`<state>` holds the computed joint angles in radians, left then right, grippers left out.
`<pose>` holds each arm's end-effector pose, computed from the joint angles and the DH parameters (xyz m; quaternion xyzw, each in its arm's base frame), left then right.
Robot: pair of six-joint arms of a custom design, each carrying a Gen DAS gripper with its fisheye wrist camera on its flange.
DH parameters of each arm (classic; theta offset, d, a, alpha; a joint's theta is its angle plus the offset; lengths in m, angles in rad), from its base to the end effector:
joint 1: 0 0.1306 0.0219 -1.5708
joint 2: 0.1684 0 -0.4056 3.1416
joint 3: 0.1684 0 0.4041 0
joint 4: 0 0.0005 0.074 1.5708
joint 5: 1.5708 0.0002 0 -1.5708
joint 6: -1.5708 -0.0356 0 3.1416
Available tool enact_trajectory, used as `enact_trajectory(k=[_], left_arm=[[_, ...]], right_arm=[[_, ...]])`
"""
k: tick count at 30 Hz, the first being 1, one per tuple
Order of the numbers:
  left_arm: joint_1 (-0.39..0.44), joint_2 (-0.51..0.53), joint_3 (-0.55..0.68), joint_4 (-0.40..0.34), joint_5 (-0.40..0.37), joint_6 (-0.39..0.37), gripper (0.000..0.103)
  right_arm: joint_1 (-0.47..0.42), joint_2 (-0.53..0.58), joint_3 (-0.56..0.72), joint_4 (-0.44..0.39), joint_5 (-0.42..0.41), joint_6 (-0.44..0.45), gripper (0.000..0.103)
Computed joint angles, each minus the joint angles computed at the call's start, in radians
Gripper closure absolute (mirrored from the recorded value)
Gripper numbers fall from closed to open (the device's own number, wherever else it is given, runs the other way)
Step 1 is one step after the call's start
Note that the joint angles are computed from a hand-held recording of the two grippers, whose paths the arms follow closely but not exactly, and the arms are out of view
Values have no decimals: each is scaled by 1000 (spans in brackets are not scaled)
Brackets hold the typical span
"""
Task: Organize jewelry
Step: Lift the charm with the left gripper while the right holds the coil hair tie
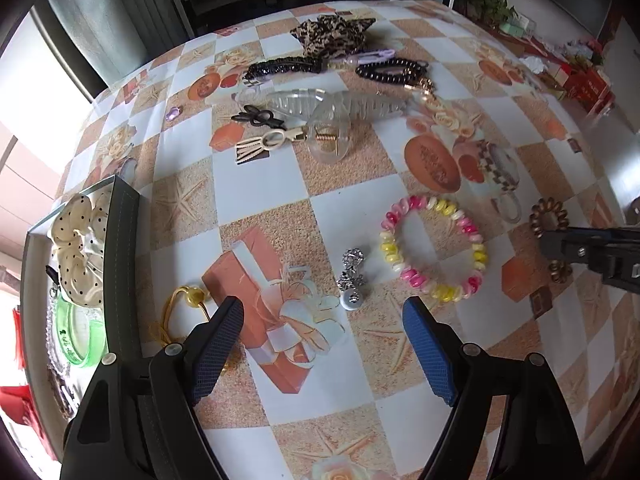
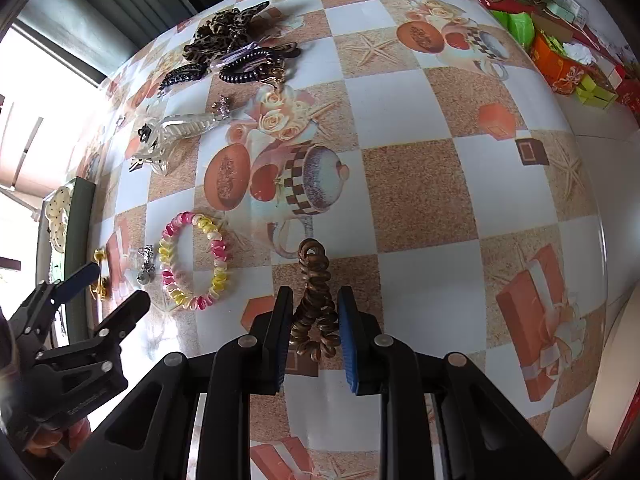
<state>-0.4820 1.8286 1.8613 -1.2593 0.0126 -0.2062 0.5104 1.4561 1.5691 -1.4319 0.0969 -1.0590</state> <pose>0.5580 -0.2930 0.4099 0.3334 0.9271 -0.0297 0.1688 0.4140 0.2273 0.4752 0.2743 0.9522 0.0547 0.1227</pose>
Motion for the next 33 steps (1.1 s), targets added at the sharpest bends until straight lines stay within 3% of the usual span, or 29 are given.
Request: enact_trajectory(k=[4, 5, 6, 9, 16, 24, 28, 30, 32, 33], left_arm=[[-8, 9, 1, 10, -13, -33, 20], [-9, 13, 4, 9, -11, -40, 21], [-10, 20, 11, 2, -5, -46, 30], [-9, 38, 36, -23, 33, -48, 35], [3, 65, 72, -58, 99, -34, 35], [6, 70, 76, -57, 106, -50, 36], [10, 65, 75, -53, 119, -59, 63], [10, 64, 77, -58, 118, -59, 66], [10, 61, 74, -55, 115, -55, 76], [11, 62, 76, -57, 117, -54, 89]], right_arm=[[-3, -9, -7, 3, 0, 3, 78], [-3, -9, -6, 3, 0, 4, 78], [-4, -10, -8, 4, 0, 3, 78], [-4, -7, -6, 5, -1, 4, 78], [-3, 2, 3, 4, -4, 8, 78], [-2, 5, 6, 4, -4, 10, 78], [-2, 6, 7, 2, -3, 13, 78], [-1, 6, 9, 1, -3, 12, 78], [-1, 7, 10, 1, -4, 11, 78], [-2, 6, 10, 1, -4, 12, 78]])
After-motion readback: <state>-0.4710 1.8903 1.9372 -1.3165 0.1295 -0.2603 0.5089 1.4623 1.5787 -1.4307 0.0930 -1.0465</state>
